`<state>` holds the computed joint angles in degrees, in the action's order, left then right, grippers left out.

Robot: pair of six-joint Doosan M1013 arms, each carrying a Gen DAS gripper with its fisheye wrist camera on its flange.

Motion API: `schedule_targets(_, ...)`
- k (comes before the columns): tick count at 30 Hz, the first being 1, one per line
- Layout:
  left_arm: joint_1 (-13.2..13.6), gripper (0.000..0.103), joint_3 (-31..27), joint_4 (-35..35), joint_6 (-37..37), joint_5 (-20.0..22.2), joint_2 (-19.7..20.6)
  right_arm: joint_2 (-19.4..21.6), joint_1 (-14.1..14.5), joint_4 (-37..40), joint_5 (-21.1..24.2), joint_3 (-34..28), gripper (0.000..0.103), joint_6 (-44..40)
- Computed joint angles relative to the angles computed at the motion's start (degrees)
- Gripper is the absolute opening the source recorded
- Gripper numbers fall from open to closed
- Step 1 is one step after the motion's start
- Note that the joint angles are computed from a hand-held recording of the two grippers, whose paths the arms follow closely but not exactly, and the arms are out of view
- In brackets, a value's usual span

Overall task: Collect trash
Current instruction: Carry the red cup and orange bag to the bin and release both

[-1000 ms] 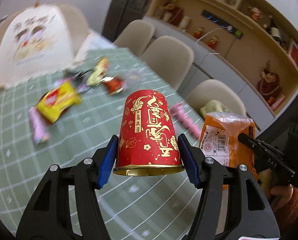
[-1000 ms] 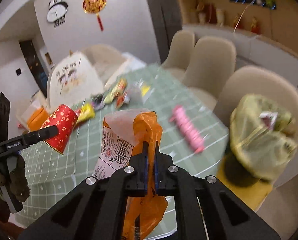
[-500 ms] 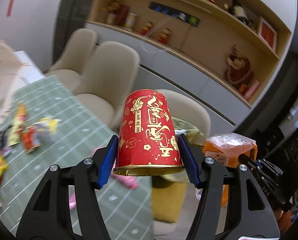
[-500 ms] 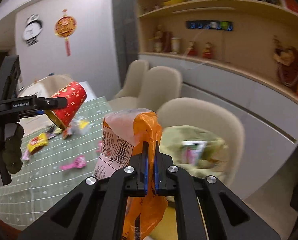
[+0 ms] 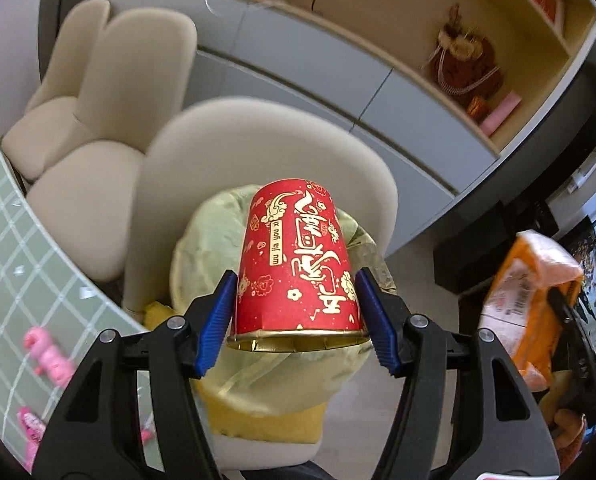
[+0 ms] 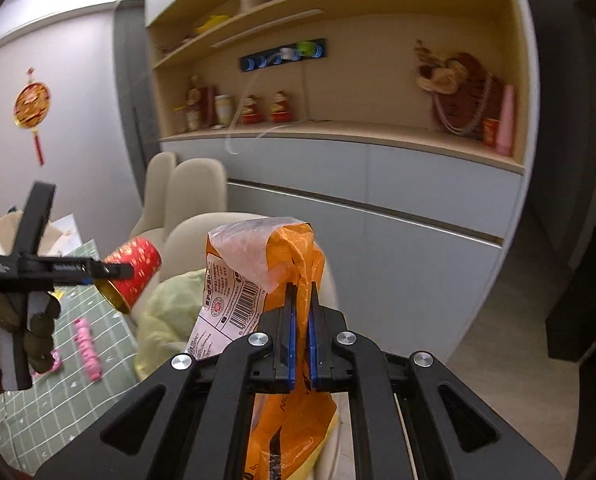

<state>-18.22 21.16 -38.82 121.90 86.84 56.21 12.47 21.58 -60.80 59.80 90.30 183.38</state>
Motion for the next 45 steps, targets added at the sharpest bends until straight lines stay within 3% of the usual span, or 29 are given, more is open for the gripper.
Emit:
schedule_targets(5,-1.84,0.068,-9.23,0.24,-4.38,6.1,5.66,-1.31,-2.02,-0.21,-1.79,2.31,0.007,0.56)
schedule_targets(7,-2.05,0.071,-9.32,0.38,-5.47,5.76,5.89,-1.35,-3.21,-0.2,-3.47,2.74,0.007,0.22)
schedule_targets(17,1.53,0.071,6.8,-0.58,-2.91,-7.94,-3.15,3.85,-8.56,3.94,-16.83,-3.02,0.007,-11.07)
schedule_targets(22,3.04,0.071,13.04,0.07,-2.15,-11.2,-6.57,9.21,-9.17,10.4,-22.53,-8.82,0.007,-24.32)
schedule_targets(25,3.83,0.071,15.38,0.89,-2.79,-12.25,-7.66,13.11,-9.91,21.46,-21.58,-12.54,0.007,-38.27)
schedule_targets(29,4.97,0.071,16.96,1.74,-4.77,-13.46,-8.34,16.83,-10.26,30.16,-16.76,-15.44,0.006,-48.32)
schedule_targets(32,5.56,0.071,17.89,2.2,-6.09,-14.13,-8.72,18.08,-11.13,34.56,-14.2,-16.2,0.006,-50.05)
schedule_targets(40,6.46,0.071,20.7,2.88,-6.57,-15.32,-9.99,19.95,-11.63,36.1,-8.94,-18.02,0.006,-49.49)
schedule_targets(45,7.01,0.071,22.31,2.65,-5.37,-15.59,-11.13,19.55,-11.69,39.37,-11.94,-17.24,0.007,-48.94)
